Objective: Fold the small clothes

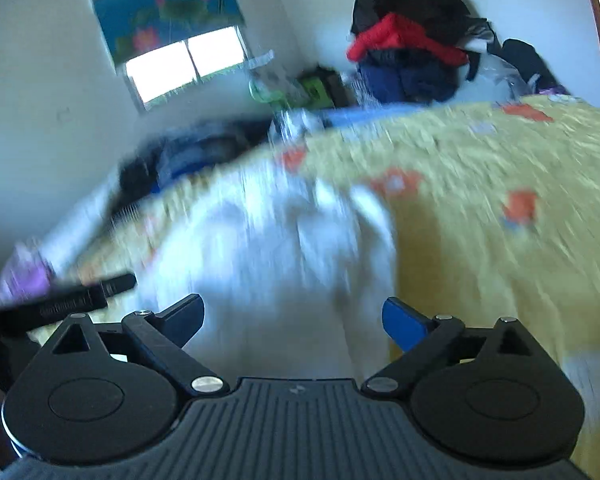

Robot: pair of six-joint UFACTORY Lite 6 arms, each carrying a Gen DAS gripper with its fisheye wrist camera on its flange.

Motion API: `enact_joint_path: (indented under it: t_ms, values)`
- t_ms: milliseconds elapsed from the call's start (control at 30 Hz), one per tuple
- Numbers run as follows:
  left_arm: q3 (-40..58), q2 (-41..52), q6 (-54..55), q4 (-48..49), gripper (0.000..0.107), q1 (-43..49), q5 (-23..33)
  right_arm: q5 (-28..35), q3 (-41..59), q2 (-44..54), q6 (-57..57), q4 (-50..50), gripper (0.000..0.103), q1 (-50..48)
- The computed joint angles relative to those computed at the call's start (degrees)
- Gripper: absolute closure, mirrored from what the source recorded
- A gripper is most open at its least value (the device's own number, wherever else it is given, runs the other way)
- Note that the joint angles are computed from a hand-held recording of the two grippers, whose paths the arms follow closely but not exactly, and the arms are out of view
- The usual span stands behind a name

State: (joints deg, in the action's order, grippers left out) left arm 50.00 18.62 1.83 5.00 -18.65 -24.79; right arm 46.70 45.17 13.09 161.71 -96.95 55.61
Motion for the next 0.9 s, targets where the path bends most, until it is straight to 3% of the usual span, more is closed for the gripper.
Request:
enact_joint_path:
  t_ms: [167,333,633,733,900]
  values:
    - [-8.3,-2.2,0.0,1.6,0.018,0.5,-1.0,-0.1,3.4,6.4,-2.1,6.5,0.013,4.8]
    - [-12.9,-6.2,-2.8,5.1,0.018,2.2,-0.8,3.9,3.2,4.9,0.6,3.3,0.007,6.8]
    - [-15.6,-11.1,-5.8,4.3,0.018,1.6,2.9,-0.5,11.7,12.2,-5.7,15.9,0.007,8.6]
    - [-15.7,-11.5,-6.3,4.6,0.018,1.5,3.7,0.9,15.8,15.7,-12.1,22.5,0.008,9.1]
    - [-15.4,-11.7,-4.3,2.6,0.018,1.3,5.3,5.0,16.9,15.5,-12.4,25.9,0.008,9.9]
